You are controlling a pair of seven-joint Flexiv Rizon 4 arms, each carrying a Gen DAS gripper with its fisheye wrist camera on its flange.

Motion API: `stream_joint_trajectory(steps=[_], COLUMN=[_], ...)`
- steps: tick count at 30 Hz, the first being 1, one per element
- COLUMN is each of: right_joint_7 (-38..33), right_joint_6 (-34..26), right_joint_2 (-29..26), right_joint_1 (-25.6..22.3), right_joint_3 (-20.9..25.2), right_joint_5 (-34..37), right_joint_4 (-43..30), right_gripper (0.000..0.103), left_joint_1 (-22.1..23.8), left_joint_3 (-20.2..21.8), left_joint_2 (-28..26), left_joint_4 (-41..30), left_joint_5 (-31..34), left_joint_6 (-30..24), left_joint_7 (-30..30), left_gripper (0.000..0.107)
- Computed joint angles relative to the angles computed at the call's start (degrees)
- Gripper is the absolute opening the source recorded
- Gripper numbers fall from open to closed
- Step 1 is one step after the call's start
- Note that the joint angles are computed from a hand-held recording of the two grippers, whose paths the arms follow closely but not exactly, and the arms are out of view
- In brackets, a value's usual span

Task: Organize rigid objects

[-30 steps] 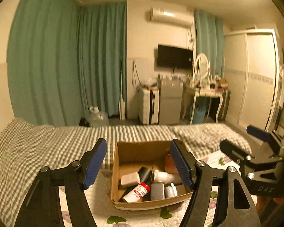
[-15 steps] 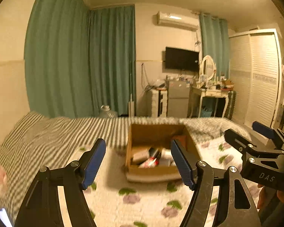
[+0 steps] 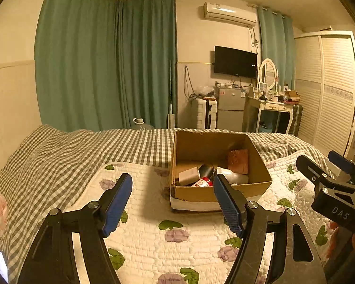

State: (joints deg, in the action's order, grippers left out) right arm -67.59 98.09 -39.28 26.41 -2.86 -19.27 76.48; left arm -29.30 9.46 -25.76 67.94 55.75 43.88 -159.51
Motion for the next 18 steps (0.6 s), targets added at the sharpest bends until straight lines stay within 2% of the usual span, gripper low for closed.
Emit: stream_joint_trajectory(steps=[2, 18], right_joint_7=[-0.6, -1.5], right_joint_6=[-0.6, -0.7], right_joint_2=[-0.1, 0.2], right_joint_1=[-1.0, -0.9], right_joint_3=[1.6, 2.0], right_joint_5=[-0.4, -0.3], right_joint_4=[-0.4, 0.2], right_gripper=[0.103, 0.103], left_joint_1=[0.1, 0.3], left_joint_3=[0.0, -0.1], left_joint_2=[0.1, 0.1], left_joint_4=[0.2, 0.3], left_joint_5=[0.0, -0.7], left_joint_6=[0.2, 1.1], left_joint_7=[0.1, 0.2], left_gripper=[0.074, 0.074])
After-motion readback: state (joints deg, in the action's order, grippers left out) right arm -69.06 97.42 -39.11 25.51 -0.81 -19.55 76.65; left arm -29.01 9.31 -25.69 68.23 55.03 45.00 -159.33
